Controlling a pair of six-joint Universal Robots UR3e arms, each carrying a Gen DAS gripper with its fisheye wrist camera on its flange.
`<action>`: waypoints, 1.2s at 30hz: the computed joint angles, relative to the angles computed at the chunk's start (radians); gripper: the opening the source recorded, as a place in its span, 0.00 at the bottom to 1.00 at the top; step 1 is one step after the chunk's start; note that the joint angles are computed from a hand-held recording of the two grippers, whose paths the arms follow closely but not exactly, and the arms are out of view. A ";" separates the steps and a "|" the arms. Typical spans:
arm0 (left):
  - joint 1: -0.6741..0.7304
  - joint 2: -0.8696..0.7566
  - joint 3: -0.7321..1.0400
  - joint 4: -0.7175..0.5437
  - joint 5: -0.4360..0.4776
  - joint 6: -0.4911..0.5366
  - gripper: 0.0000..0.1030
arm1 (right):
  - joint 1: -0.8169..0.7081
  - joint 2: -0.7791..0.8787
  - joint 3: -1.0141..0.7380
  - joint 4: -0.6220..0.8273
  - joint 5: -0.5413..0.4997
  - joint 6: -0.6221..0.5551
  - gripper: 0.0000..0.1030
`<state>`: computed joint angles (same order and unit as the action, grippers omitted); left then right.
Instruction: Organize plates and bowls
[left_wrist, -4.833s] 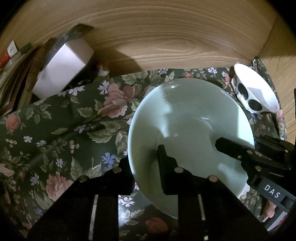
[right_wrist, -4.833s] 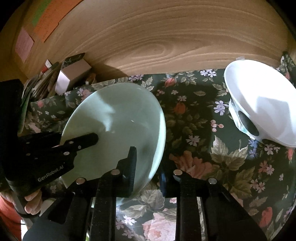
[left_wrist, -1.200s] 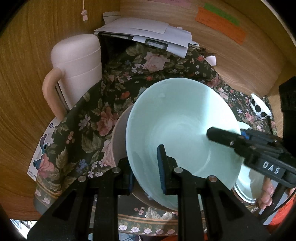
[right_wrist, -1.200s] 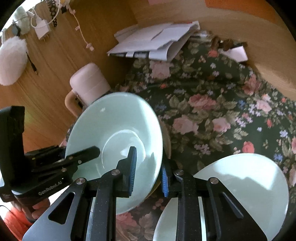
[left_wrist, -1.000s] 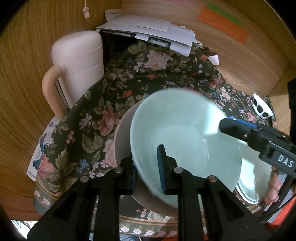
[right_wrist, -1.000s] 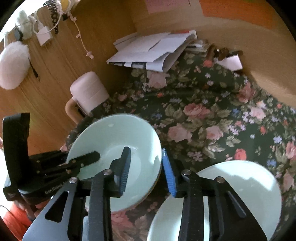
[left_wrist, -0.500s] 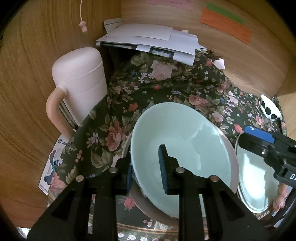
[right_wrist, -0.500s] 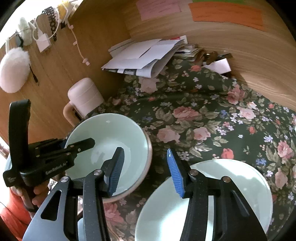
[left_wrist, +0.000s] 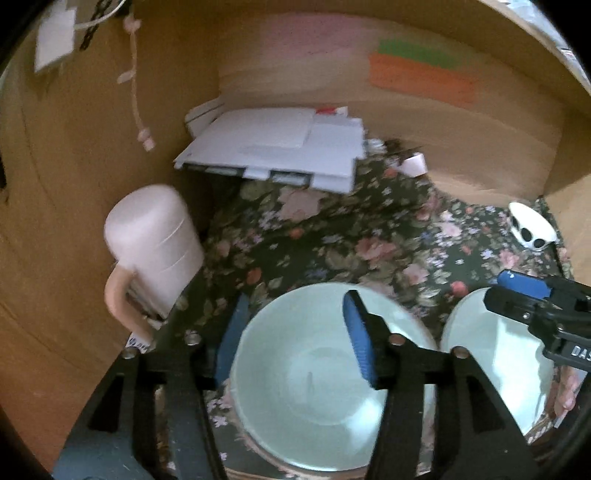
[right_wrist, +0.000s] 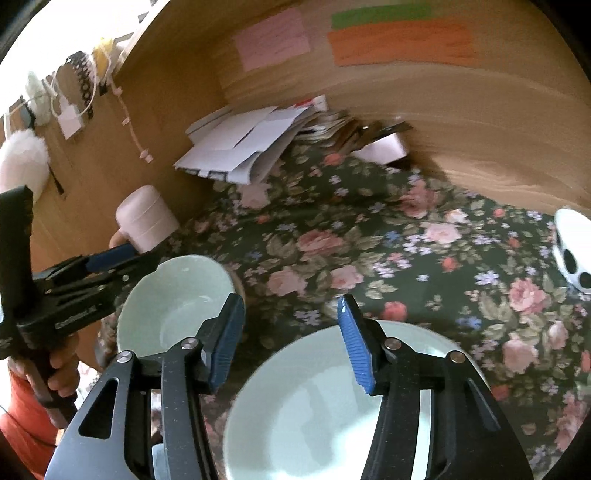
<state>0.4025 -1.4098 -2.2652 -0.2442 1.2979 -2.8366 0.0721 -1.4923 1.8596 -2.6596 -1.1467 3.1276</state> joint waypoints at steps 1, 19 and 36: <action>-0.015 0.000 0.007 0.000 -0.002 -0.004 0.58 | -0.012 -0.012 0.006 0.003 0.000 -0.004 0.48; -0.421 -0.330 0.493 -0.102 0.088 -0.176 0.84 | -0.401 -0.263 0.101 0.069 -0.097 -0.074 0.79; -0.620 -0.800 1.177 -0.420 0.168 -0.172 0.87 | -0.571 -0.005 -0.042 0.075 -0.187 -0.045 0.79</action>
